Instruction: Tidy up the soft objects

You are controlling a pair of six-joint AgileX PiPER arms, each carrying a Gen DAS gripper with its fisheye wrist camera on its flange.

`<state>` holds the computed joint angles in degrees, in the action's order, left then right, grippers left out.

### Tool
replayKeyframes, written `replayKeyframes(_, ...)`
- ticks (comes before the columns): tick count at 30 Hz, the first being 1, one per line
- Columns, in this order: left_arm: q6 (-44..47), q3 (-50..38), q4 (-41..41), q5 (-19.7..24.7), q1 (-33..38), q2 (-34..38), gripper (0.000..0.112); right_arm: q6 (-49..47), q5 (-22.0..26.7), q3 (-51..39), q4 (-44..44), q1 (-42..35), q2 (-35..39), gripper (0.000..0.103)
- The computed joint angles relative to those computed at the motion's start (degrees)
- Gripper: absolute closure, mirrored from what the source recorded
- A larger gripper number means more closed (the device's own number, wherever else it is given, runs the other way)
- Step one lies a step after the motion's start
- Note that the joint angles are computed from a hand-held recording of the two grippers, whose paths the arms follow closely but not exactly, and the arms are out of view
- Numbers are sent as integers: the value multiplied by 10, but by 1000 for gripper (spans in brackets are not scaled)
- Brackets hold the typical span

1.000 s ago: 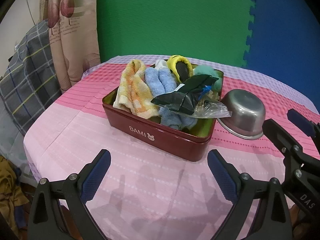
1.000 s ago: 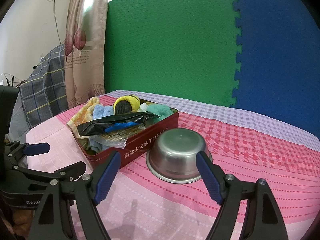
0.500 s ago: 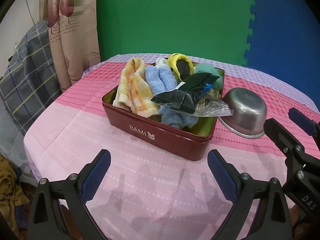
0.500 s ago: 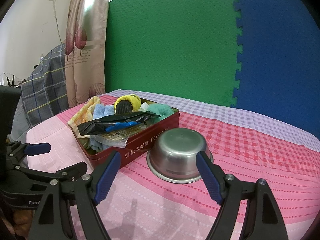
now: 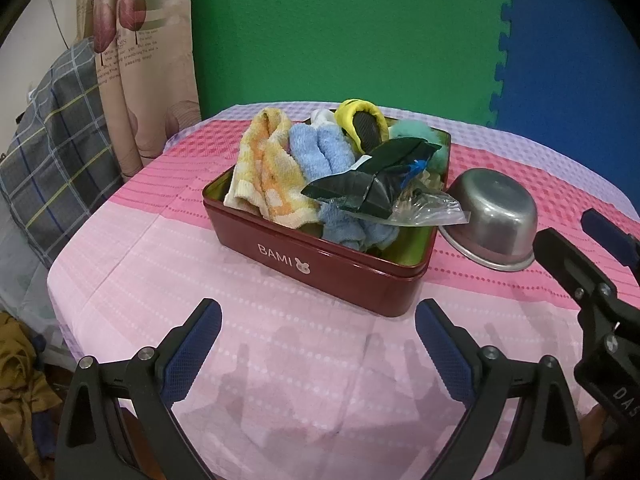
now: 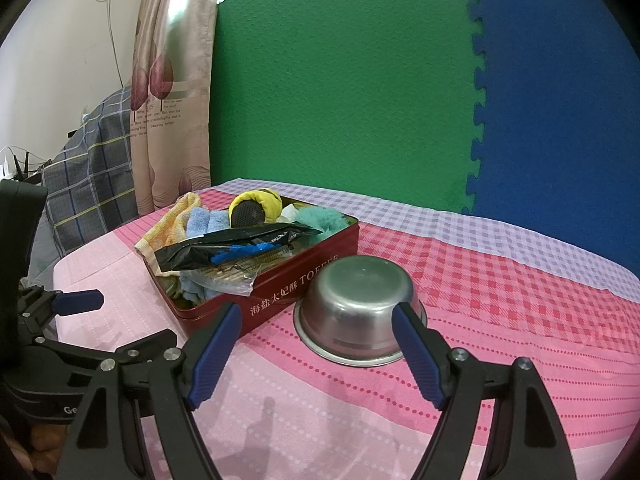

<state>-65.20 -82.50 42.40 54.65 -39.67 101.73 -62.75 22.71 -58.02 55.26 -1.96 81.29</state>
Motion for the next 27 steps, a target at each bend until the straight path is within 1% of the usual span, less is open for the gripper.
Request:
replayKeyframes(14,3,-1,-1,3,-3,1,16,-3,1,0,2,-1,0,23)
replayKeyframes(16,-10,4,11,0,-6,-1,16,-3,1,0,2,-1,0,23)
replayKeyframes(19,-39,14,50,7,-16,-6,16,2,4,-1,0,-2,1,23)
replayKeyframes(21,-47,17,67,13,-22,-10,16,16,22,-6,-14,-10,2,23)
replayKeyframes(22,-42,18,58,6,-18,-15,16,21,46,-13,-16,-25,5,23)
replayKeyframes(23,-36,15,49,6,-15,-17,16,22,60,-18,-16,-41,8,23)
replayKeyframes(25,-23,7,34,14,-15,-20,15,59,71,-34,-56,-65,18,23)
replayKeyframes(26,-12,1,21,24,-17,-24,15,108,101,-65,-107,-91,42,23)
replayKeyframes(27,-1,-4,8,30,-17,-27,15,139,136,-94,-135,-114,64,23)
